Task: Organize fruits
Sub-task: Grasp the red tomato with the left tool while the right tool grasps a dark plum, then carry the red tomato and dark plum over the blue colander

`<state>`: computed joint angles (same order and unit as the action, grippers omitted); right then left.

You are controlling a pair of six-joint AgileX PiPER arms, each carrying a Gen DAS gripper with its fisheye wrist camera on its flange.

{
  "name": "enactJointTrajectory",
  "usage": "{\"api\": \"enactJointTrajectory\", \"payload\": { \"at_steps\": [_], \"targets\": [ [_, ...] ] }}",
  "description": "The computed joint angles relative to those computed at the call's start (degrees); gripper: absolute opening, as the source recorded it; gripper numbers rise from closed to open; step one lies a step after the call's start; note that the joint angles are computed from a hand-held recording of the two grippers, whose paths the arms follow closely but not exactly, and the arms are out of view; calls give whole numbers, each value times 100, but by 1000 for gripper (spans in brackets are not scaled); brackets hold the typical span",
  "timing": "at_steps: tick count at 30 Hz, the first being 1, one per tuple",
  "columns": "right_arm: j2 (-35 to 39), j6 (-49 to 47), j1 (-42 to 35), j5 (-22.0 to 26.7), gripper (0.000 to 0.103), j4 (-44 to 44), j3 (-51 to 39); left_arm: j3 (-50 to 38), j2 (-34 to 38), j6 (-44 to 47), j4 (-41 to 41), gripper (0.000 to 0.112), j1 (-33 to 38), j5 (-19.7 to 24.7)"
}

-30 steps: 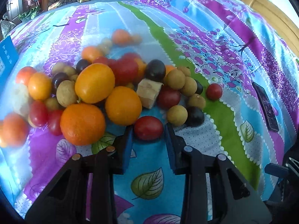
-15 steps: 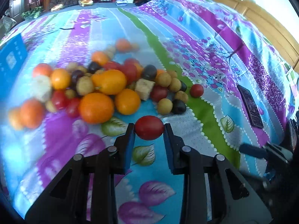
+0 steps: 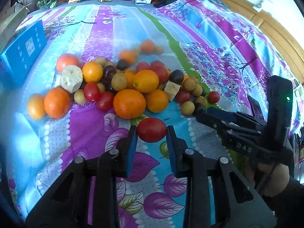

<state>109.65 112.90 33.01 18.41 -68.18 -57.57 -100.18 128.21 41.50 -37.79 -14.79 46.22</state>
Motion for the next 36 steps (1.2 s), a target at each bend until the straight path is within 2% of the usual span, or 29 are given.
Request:
{"api": "enactJointTrajectory", "payload": {
  "at_steps": [9, 12, 13, 16, 22, 24, 29, 36],
  "targets": [
    [264, -736, -99, -55, 37, 466, -298, -146, 129, 1, -41, 31, 11, 190],
    [235, -819, -57, 16, 28, 606, -307, -72, 45, -20, -20, 31, 0, 144],
    [213, -894, -29, 80, 28, 714, -323, -25, -9, -17, -4, 31, -8, 100],
    [-1, -980, 221, 580, 27, 935, -370, 131, -248, -37, 113, 31, -37, -101],
    [-439, -1489, 917, 2124, 28, 1887, -903, 320, -856, -346, 582, 31, 30, -338],
    [-543, -1549, 1104, 2488, 28, 2058, -1090, 388, -1072, -449, 739, 31, 108, -382],
    [-711, -1620, 1451, 3109, 28, 2242, -1479, 540, -1498, -591, 958, 31, 335, -438],
    [-579, -1911, 1800, 3781, 28, 2289, -2256, 637, -1855, -662, 958, 31, 682, -318]
  ]
}}
